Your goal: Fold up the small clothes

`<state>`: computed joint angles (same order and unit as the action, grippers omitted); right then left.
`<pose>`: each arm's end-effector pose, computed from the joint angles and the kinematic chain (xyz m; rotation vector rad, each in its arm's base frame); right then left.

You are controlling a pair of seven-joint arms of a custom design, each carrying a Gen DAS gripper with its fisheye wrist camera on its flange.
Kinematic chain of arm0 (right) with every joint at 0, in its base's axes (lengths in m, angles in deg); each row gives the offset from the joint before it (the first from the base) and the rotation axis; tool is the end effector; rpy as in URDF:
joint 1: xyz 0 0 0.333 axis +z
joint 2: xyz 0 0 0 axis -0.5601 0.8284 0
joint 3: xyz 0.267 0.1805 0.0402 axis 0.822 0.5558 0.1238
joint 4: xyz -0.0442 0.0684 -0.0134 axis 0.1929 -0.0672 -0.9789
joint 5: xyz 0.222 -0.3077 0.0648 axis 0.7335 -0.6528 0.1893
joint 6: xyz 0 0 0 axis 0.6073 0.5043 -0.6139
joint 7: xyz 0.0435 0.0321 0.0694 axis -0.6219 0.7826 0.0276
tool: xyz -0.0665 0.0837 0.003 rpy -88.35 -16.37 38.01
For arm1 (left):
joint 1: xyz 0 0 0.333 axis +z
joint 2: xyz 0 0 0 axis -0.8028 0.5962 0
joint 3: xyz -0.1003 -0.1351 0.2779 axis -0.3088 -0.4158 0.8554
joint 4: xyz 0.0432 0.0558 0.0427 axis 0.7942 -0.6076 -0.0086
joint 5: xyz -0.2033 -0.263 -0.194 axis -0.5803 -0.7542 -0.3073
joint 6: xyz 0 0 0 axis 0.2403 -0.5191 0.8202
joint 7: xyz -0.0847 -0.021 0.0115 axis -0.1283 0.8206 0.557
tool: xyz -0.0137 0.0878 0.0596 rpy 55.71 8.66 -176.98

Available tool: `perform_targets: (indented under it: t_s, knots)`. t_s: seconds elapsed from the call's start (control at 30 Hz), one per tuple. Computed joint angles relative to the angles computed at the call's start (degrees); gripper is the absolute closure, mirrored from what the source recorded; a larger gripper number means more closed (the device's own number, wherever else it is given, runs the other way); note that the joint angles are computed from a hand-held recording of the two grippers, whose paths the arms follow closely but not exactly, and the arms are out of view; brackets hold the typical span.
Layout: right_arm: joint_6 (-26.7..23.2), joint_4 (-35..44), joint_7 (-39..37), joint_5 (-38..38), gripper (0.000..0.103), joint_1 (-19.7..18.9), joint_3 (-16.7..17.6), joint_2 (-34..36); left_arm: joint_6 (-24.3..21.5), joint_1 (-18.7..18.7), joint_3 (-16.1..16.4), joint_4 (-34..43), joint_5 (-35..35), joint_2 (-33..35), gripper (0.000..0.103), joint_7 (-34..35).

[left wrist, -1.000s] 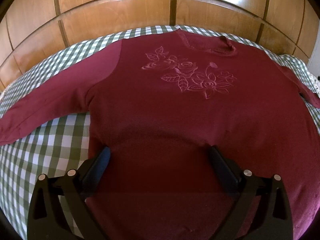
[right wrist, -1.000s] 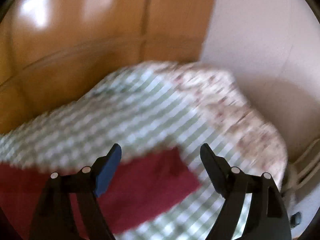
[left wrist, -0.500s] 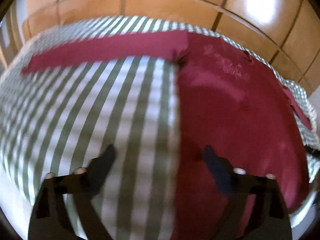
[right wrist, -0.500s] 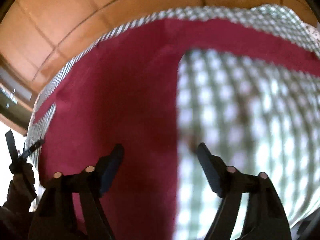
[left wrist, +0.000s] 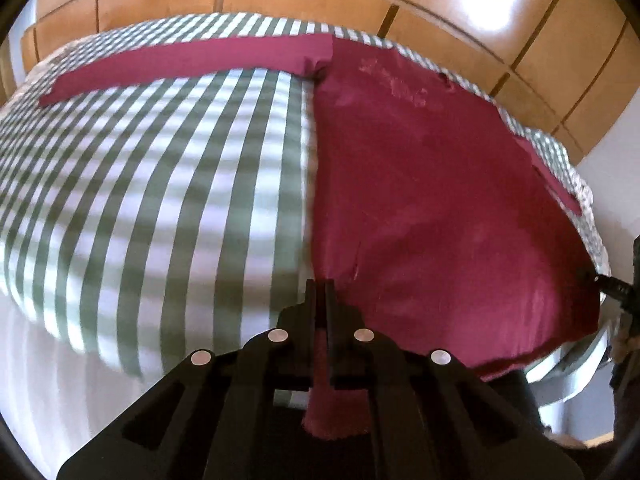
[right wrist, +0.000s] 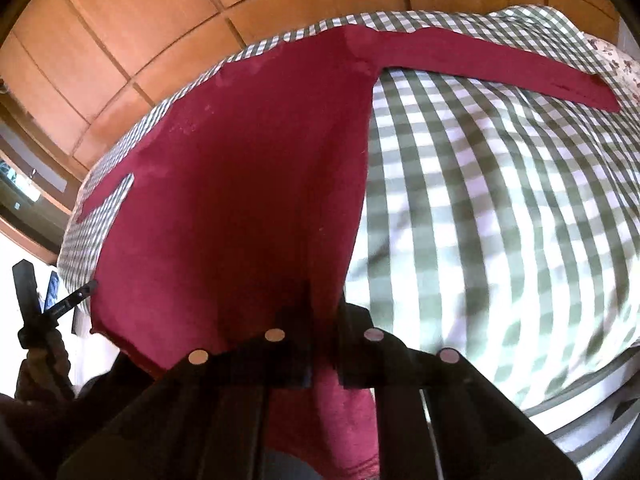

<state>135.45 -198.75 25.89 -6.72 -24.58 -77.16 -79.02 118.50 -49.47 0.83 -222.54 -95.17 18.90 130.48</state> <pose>0.5606 0.1107 0.4178 -1.9429 1.6446 -0.0422 0.4603 0.0608 0.4115 -2.2061 1.7275 -0.7717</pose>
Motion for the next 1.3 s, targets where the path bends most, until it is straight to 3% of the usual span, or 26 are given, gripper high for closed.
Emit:
perform_targets:
  t_s: [0.07, 0.13, 0.2, 0.27, 0.3, 0.33, 0.5, 0.6, 0.73, 0.8, 1.0, 1.07, 1.1, 1.13, 1.23, 1.3]
  knots:
    - [-1.4, 0.2, 1.9, -2.3, 0.096, -0.1, -0.3, 0.8, -0.3, 0.8, -0.6, -1.3, 2.0, -1.1, 0.100, -1.6]
    - [-3.2, 0.7, 1.2, 0.1, 0.091, -0.9, -0.3, 1.5, -1.6, 1.4, -0.7, -1.3, 3.6, -2.0, 0.099, -2.8]
    - [-3.4, 1.5, 0.5, 2.4, 0.085, -1.7, -0.2, 1.8, -0.6, 1.7, -1.1, -0.8, 5.0, -2.5, 0.084, -3.7]
    - [-1.1, 2.0, 0.7, 4.2, 0.065, -2.3, -0.4, 1.9, 4.4, 2.5, -2.3, -0.4, 7.4, -2.2, 0.040, -6.3]
    - [0.3, 2.2, 0.8, 5.4, 0.055, -2.7, -0.6, 2.0, 6.7, 1.5, -1.7, 0.1, 6.5, -1.8, 0.035, -5.8]
    - [1.3, 3.0, 0.9, 6.9, 0.055, -3.3, -0.8, 2.5, 9.0, 0.2, -0.9, 1.4, 5.1, -0.7, 0.033, -5.1]
    - [5.9, 12.3, 5.7, 14.7, 0.055, -8.5, -1.0, 10.2, 10.9, -2.5, 0.0, 11.7, 1.9, 8.4, 0.033, -3.2]
    - [8.4, 19.4, 12.1, 17.0, 0.059, -11.8, -0.4, 16.3, 11.4, -0.6, -2.2, 17.4, 13.4, 15.1, 0.033, -12.1]
    - [11.1, 30.5, 24.9, 13.7, 0.063, -14.2, -2.1, 25.4, 10.3, -2.6, -0.7, 22.8, 23.9, 21.4, 0.033, -21.2]
    - [10.5, 36.0, 29.9, 11.7, 0.063, -15.1, -2.2, 29.5, 10.3, -4.6, 1.5, 23.6, 29.4, 22.9, 0.033, -25.3]
    - [4.1, 54.7, 50.2, -2.8, 0.063, -12.7, -8.9, 41.8, 11.0, -5.0, 1.9, 23.7, 33.7, 24.9, 0.027, -27.7]
    - [0.2, 62.2, 53.5, -7.5, 0.074, -12.8, -10.0, 46.4, 11.1, -5.6, 2.4, 23.7, 34.7, 25.2, 0.021, -28.3]
    - [-2.2, 65.3, 54.9, -10.0, 0.090, -12.7, -10.7, 48.0, 10.8, -5.2, 1.9, 23.9, 34.4, 25.3, 0.018, -27.9]
    - [-4.1, 67.5, 57.0, -14.5, 0.096, -12.8, -11.1, 49.0, 10.4, -4.6, 1.1, 24.2, 33.7, 25.5, 0.014, -27.1]
    - [-3.4, 66.2, 61.7, -20.1, 0.099, -10.2, -16.6, 48.4, 9.3, -5.4, 1.8, 25.2, 34.7, 26.2, 0.011, -27.8]
    - [-3.1, 64.9, 62.9, -21.3, 0.100, -11.0, -15.8, 47.5, 9.7, -4.8, 1.2, 25.2, 34.1, 26.4, 0.010, -27.4]
